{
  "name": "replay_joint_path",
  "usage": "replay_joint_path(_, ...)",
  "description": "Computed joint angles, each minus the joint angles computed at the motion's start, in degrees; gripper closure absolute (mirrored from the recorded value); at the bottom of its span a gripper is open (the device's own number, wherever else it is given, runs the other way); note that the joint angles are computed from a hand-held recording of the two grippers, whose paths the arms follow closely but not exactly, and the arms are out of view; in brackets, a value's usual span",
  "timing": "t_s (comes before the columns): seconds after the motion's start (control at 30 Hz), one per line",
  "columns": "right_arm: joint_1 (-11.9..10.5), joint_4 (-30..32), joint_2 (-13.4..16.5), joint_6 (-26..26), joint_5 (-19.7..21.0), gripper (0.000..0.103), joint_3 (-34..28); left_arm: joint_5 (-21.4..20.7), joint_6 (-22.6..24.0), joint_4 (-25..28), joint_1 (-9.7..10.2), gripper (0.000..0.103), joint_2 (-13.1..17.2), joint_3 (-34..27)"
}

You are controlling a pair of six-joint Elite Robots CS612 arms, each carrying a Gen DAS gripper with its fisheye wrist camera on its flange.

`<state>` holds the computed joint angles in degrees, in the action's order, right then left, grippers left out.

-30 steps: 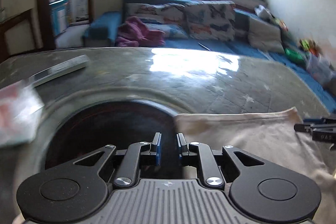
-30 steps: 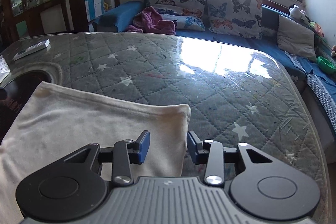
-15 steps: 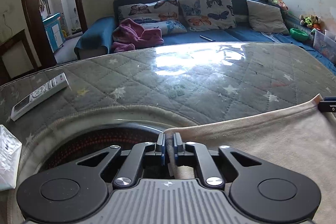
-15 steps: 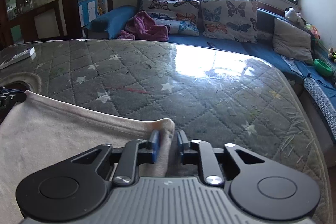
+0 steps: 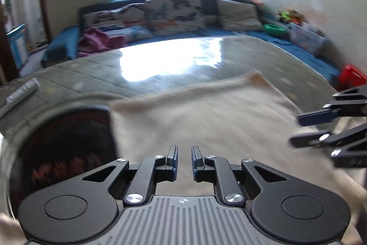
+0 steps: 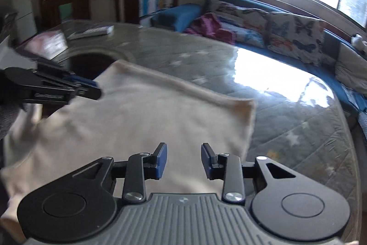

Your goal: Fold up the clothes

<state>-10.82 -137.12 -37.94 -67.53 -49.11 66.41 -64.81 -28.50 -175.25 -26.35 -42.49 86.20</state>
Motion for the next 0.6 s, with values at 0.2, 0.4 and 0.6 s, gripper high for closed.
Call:
replay_joint_path(0.2, -1.6, 3.3, -5.1, -9.5, 0.6, 0.063, 8.5, -0.3, 1.8, -4.5, -3.01, 0.084, -1.0, 3.6)
replay_joint_path(0.4, -3.5, -3.2, -8.1, -13.1, 1.6, 0.058, 15.8, 1.3, 5.6, -8.5, -5.49, 0.072, -1.3, 6.1)
replay_joint_path(0.6, -4.5, -3.5, -9.3, -14.0, 2.6, 0.056, 18.3, 2.4, 10.2, -9.9, -7.20, 0.070, -1.1, 7.2)
